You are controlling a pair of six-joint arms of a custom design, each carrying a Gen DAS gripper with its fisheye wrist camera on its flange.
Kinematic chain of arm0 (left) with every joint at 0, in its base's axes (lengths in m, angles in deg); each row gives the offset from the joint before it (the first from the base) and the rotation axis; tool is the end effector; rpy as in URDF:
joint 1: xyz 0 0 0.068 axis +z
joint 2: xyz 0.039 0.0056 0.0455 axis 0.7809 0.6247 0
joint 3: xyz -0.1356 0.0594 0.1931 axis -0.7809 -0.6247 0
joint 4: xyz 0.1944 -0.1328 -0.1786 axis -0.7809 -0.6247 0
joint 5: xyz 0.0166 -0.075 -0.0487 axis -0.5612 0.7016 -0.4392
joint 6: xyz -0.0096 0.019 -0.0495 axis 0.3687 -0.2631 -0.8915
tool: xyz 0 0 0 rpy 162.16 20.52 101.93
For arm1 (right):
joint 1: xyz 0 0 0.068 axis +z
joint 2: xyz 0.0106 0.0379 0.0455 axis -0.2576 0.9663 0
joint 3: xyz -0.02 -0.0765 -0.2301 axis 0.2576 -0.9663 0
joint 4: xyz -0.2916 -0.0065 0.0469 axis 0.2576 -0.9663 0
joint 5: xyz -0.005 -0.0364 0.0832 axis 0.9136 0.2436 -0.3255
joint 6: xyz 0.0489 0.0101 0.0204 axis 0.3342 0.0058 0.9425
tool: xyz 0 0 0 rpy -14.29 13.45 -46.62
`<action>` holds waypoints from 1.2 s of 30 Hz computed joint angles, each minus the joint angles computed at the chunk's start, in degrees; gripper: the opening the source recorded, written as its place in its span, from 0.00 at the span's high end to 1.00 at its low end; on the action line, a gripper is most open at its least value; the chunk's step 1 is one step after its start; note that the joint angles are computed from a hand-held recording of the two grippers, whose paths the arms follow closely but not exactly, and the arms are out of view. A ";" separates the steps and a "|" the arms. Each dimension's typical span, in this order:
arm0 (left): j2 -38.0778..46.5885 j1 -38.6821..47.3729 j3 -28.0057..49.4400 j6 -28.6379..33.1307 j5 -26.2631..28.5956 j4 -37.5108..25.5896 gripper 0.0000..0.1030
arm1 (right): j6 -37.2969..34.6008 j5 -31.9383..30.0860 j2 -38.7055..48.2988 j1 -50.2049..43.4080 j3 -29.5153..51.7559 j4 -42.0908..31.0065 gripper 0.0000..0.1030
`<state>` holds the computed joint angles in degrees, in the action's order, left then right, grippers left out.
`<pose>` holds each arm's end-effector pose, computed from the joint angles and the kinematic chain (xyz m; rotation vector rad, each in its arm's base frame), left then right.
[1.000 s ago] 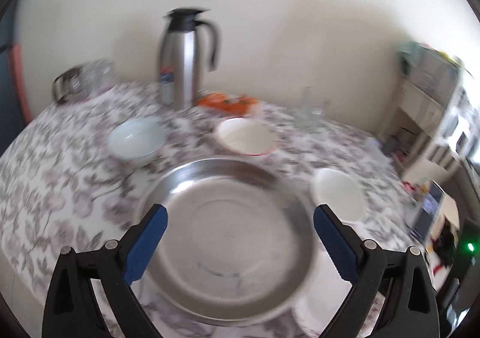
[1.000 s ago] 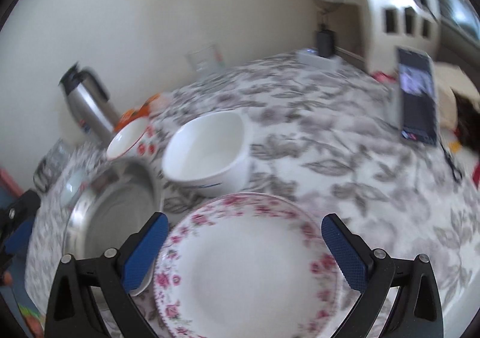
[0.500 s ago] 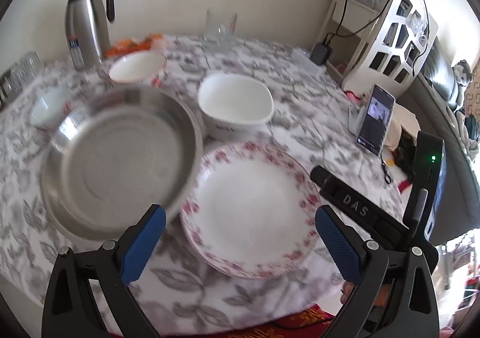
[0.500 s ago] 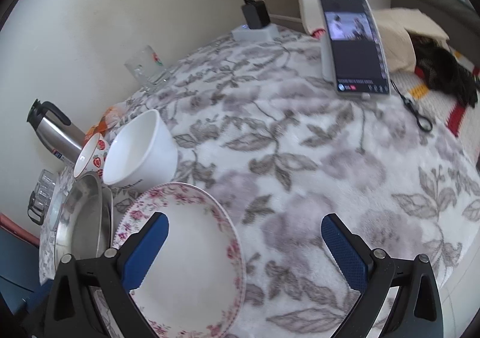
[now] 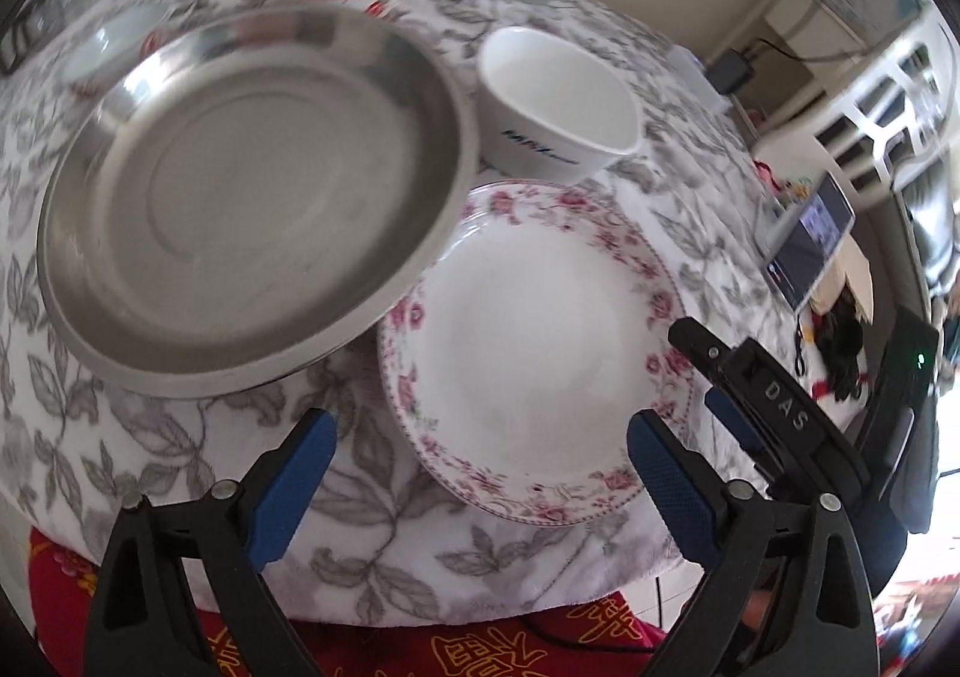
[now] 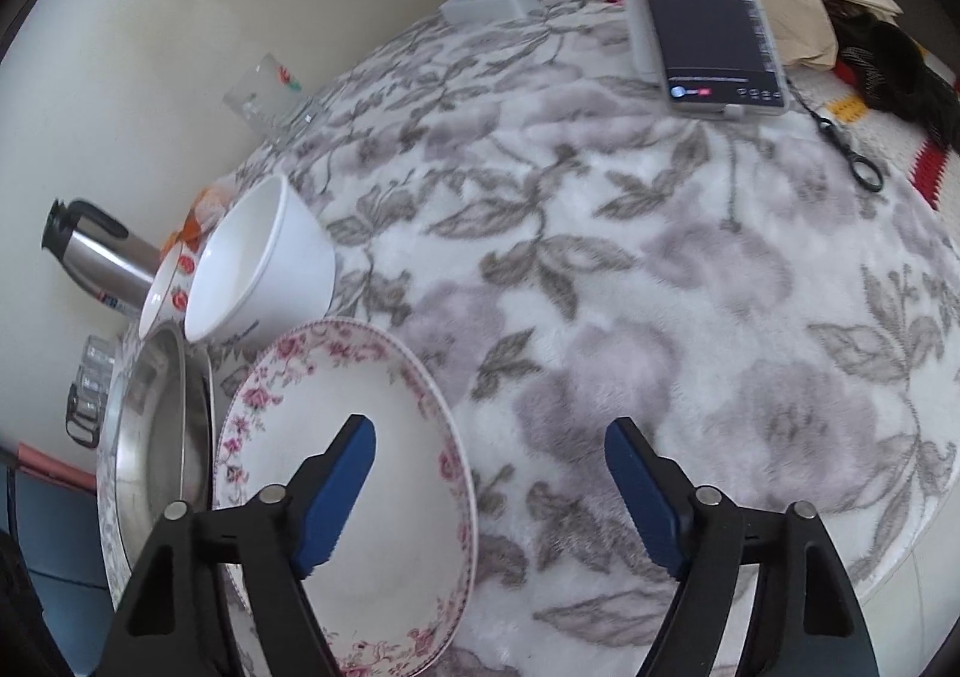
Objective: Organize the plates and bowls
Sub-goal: 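Close the right tool on the pink-floral plate rim while the left tool grips it too, then lift the pink-floral plate with both tools and carry it toward the steel basin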
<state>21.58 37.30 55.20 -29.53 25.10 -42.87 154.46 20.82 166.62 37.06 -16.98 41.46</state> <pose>0.2755 -0.0801 0.2140 0.3066 2.8434 -0.5147 0.2084 0.2420 0.1813 1.0581 2.3940 0.2512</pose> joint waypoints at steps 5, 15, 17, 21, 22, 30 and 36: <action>3.16 0.95 0.56 -2.08 1.38 -0.39 0.27 | -2.16 -1.99 1.66 -0.42 0.95 1.72 0.21; 5.60 1.28 -0.01 -5.37 1.92 1.17 0.36 | -4.99 -3.45 3.64 -0.70 2.29 3.57 0.63; 5.76 1.19 -0.19 -5.55 2.14 1.70 0.41 | -5.32 -3.69 4.28 -0.75 2.98 3.09 0.69; 6.38 1.35 -0.40 -6.84 2.03 3.18 0.53 | -4.45 -3.80 4.98 -0.90 3.79 0.69 0.85; 6.59 1.51 -0.54 -7.31 2.14 3.63 0.57 | -4.14 -3.90 4.52 -0.99 3.08 1.32 0.85; 8.47 2.77 -0.26 -8.67 1.74 5.25 0.78 | -3.28 -3.91 3.48 -0.99 2.16 1.63 0.85; 10.32 1.75 0.34 -9.66 -0.38 7.18 0.81 | -2.61 -3.84 3.22 -0.97 1.88 1.98 0.85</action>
